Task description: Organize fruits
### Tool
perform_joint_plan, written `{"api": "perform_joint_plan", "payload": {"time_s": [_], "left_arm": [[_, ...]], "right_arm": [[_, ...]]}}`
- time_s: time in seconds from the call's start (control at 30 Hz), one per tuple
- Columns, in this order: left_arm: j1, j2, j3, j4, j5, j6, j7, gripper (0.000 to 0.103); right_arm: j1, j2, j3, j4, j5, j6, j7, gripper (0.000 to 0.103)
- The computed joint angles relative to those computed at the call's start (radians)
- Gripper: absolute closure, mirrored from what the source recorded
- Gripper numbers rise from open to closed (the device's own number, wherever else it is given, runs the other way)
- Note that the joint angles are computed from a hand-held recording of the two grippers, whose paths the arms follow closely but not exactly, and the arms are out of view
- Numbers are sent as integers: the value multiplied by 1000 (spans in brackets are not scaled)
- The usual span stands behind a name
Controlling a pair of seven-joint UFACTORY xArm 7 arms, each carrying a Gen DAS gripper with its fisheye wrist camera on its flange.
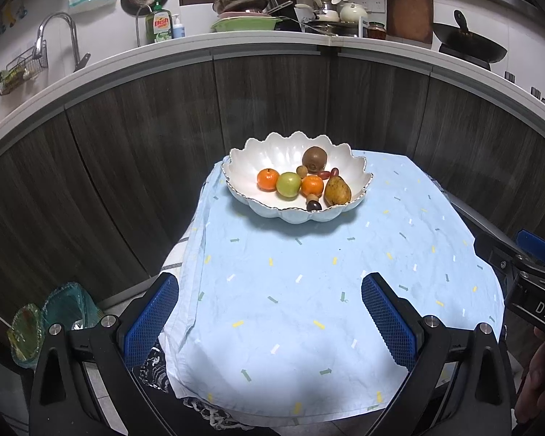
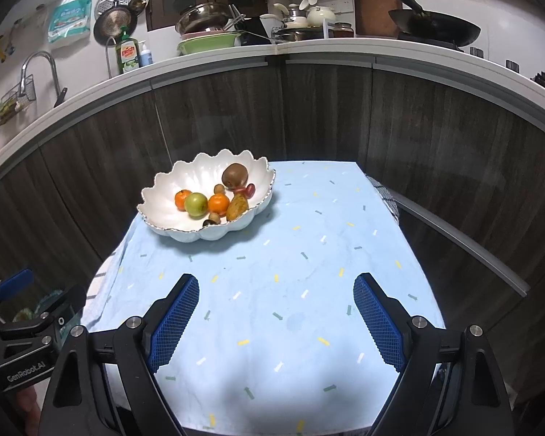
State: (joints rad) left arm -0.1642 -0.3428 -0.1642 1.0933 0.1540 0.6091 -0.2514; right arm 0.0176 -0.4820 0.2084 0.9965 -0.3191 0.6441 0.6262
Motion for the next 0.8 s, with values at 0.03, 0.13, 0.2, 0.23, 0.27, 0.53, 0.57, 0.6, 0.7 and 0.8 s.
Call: {"api": "perform_joint_plan", "payload": {"time_s": [0.03,0.13,0.2,0.23,0.27,0.53,0.57,0.6,0.7,0.8], "left_arm": [[-2,0,2,0,-3,0,2,0],[-2,0,1,0,-1,-1,1,0],[-1,0,1,-1,0,-3,2,0],[-2,0,1,-2,0,-5,3,0],[-1,-2,0,-3,3,-8,1,0],[-6,-11,6,-14,-12,-26,21,1],[-6,-12,7,-13,-13,-27,23,0],[-5,-12,6,-13,-14,-27,23,0],[-8,-15,9,-15,-21,-30,32,1],[-13,-14,14,-12,-36,-27,47,1]], "right_arm": [[1,0,-1,-1,0,-1,-1,15],[0,0,-3,1,1,1,1,15],[1,-2,-5,0,3,1,-1,15],[0,1,-6,1,3,-2,-2,15],[-1,0,-6,1,2,-3,-1,15],[-11,-5,7,-3,-13,-12,24,15],[-11,-6,7,-4,-13,-11,25,15],[-10,-6,7,-4,-13,-10,25,15],[-11,-8,8,-5,-16,-13,28,15],[-17,-12,15,-7,-25,-17,41,15]]}}
